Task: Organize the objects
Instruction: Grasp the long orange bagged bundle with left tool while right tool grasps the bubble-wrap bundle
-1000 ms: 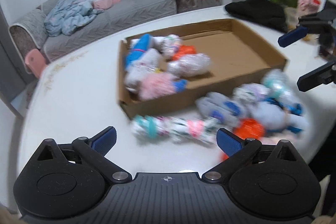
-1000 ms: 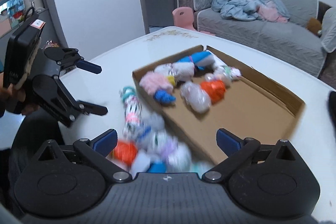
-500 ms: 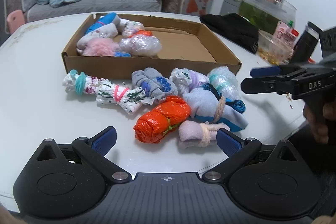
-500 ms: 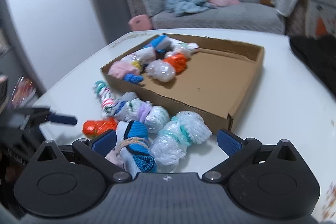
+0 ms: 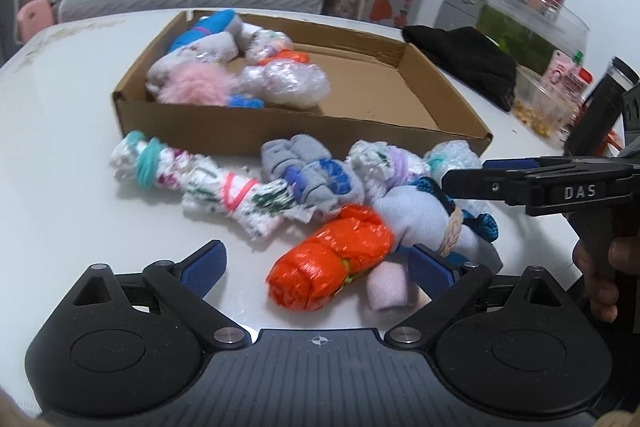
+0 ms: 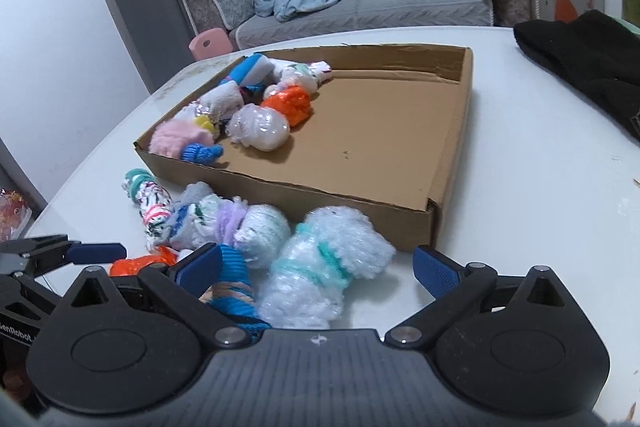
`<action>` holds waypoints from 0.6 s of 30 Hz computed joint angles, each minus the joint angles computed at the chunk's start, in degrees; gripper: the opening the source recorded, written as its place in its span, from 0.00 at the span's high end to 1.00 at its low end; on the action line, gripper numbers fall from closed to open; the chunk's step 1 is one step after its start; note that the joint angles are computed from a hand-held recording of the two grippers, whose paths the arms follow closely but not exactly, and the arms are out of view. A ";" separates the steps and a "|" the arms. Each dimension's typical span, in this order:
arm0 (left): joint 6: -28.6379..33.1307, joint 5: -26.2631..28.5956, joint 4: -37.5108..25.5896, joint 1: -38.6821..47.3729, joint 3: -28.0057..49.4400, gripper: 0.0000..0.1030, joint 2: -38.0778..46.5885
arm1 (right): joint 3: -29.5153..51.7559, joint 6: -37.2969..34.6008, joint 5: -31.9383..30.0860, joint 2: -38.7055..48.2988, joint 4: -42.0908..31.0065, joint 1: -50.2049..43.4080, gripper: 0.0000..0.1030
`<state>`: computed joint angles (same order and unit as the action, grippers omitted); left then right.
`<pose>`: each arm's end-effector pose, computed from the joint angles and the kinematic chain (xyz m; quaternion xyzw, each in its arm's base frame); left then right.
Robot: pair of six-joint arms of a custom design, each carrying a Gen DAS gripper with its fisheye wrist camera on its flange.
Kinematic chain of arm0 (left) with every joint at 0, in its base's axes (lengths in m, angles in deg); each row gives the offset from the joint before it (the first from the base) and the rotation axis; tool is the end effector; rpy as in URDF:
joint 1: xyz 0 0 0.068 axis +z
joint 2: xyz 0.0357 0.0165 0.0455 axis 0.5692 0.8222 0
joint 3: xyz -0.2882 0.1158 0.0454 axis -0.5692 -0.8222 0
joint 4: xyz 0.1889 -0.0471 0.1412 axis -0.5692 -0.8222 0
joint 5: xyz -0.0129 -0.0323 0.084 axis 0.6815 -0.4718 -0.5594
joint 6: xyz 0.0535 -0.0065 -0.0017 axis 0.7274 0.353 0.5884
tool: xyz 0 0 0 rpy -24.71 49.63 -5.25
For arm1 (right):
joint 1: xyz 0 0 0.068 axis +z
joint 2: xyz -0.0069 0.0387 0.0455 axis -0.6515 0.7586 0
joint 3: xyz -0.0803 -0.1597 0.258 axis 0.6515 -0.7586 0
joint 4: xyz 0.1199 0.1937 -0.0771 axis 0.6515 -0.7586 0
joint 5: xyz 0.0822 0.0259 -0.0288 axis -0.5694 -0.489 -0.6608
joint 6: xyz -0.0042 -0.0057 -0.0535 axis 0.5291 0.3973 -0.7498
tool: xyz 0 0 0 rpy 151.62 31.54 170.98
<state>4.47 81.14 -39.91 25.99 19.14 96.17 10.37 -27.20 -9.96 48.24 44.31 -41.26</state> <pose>0.3191 -0.0702 0.1742 0.3868 0.8381 -0.2500 0.2924 0.3076 0.0013 0.1407 0.0848 0.9087 0.1042 0.3952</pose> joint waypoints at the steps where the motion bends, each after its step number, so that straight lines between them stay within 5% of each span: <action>1: 0.58 0.42 -0.43 -0.12 0.26 0.05 0.22 | 0.07 -0.20 0.97 -0.10 -0.44 0.13 0.05; 12: 4.51 3.52 -8.11 -0.54 5.31 0.22 3.51 | 0.47 -1.13 5.45 0.44 -1.95 0.94 0.07; 17: 6.96 2.84 -11.52 0.35 7.81 0.27 4.18 | 1.89 -1.81 6.36 2.24 -1.55 2.61 0.31; 18: 7.40 2.32 -11.41 0.52 7.84 0.27 4.12 | 1.55 -2.41 7.20 2.00 -1.49 2.89 0.42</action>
